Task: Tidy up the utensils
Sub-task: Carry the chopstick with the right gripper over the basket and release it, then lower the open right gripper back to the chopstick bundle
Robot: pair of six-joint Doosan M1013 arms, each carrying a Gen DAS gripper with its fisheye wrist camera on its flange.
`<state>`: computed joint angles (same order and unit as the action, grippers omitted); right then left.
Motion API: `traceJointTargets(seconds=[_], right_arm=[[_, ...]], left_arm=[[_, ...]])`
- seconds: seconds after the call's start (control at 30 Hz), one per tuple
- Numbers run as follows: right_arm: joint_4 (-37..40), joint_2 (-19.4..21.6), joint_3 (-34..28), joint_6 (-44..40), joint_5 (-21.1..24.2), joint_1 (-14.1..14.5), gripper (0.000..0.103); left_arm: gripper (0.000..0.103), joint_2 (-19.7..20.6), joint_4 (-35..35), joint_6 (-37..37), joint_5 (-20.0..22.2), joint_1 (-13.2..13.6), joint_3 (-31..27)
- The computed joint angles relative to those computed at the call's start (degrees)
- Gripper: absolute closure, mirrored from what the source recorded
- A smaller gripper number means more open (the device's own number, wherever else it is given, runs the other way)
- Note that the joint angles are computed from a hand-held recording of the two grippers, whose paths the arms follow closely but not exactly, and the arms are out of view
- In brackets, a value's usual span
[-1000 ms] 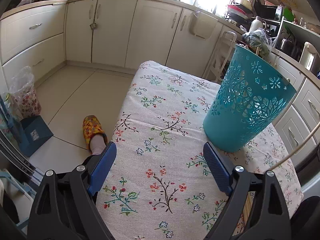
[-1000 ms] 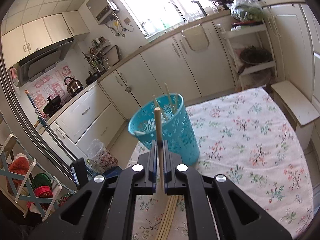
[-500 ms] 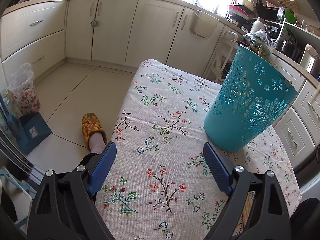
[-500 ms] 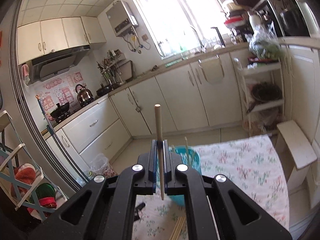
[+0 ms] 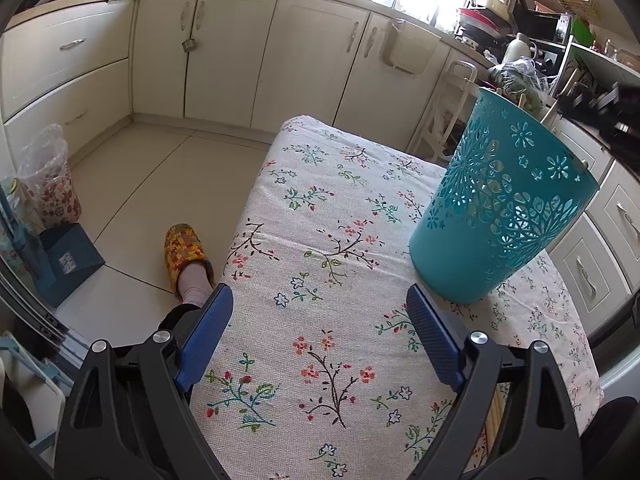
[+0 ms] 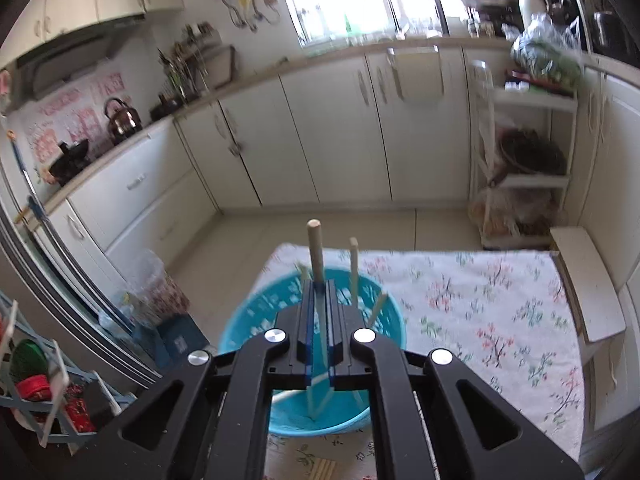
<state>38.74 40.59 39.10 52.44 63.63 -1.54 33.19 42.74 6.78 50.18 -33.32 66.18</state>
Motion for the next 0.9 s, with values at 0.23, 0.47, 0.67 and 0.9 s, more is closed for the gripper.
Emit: traceJointTargets(seconds=[0.23, 0.47, 0.67, 0.9], right_arm=[[6.2, -4.7, 8.8, -3.1, -7.3, -1.5, 0.076], [12.5, -12.4, 24.4, -11.7, -14.1, -4.6, 0.065], [3.4, -13.3, 31.5, -5.4, -13.4, -5.5, 0.065], [4.0, -13.9, 32.3, -8.7, -11.8, -5.0, 0.066]], left_arm=[[0.018, 0.4, -0.4, 0.9, 1.0, -0.1, -0.7], [0.018, 0.6, 0.1, 1.1, 2.3, -0.3, -1.3], [0.018, 0.8, 0.6, 1.4, 3.6, -0.5, -1.7], [0.015, 0.5, 3.9, 1.0, 4.9, -2.1, -1.7]])
